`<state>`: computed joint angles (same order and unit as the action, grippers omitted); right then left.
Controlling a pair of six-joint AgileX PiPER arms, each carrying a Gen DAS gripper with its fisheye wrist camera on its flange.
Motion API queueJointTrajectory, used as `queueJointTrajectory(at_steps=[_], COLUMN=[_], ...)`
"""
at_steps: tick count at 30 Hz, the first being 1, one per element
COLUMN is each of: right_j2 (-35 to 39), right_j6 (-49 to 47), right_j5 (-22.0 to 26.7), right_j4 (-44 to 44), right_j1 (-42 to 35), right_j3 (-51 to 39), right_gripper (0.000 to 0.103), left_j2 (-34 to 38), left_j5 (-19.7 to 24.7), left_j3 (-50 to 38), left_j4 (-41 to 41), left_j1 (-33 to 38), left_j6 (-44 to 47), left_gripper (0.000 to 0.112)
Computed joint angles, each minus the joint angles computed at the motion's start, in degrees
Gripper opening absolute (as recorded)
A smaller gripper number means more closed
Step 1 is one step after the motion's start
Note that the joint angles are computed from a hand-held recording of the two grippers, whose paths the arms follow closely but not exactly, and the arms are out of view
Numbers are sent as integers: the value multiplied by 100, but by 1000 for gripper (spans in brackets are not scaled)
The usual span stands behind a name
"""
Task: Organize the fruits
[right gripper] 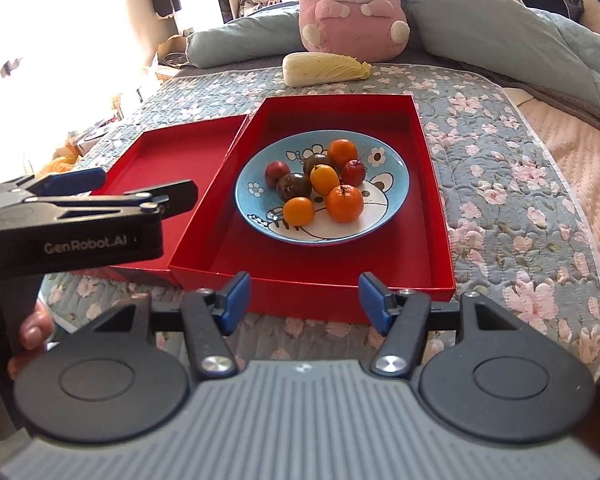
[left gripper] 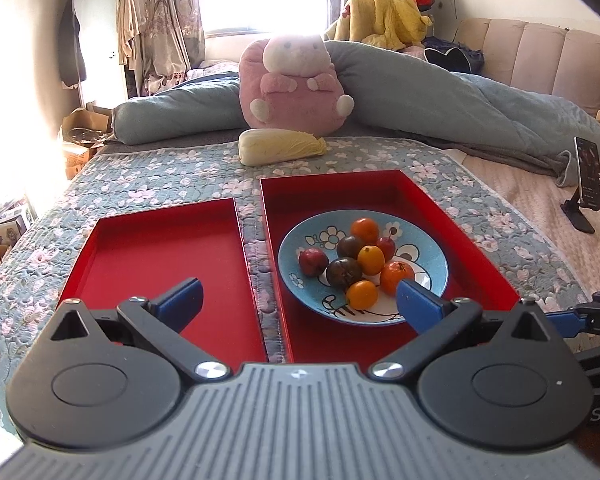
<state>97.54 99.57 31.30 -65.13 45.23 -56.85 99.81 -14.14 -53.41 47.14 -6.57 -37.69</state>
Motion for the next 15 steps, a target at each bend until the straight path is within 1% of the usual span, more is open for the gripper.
queueJointTrajectory(at_steps=[3,5,8,10,12,13,14,15], right_j2=[23,24,32,34,36,25,23,26], right_j6=[-112,-176,-210,-196,-193,-182,-181,-168], right_j5=[44,56,68,67,71,52,50,39], right_j4=[77,120,136,128,133,120,116,106], right_j1=[58,74,77,80,79,65,66,61], right_j3=[-46,-62,-77,-75,-75,-54,-54,-49], right_gripper=[63,63,63,63,63,63,63,63], left_j2=[-29,-34,-13,-9,-12,-21,-52,-82], left_j5=[-78,-65,-47,-37,-33,-75,-236,-449], left_j3=[63,76,43,41,40,80,182,278], left_j4=[91,-3,273,204,346,206,-136,-280], left_j1=[-8,-36,-41,-55,-60,-64,-46,4], left_j6=[1,138,-101,-22,-182,-44,324,489], left_gripper=[103,103,103,103,103,103,103,103])
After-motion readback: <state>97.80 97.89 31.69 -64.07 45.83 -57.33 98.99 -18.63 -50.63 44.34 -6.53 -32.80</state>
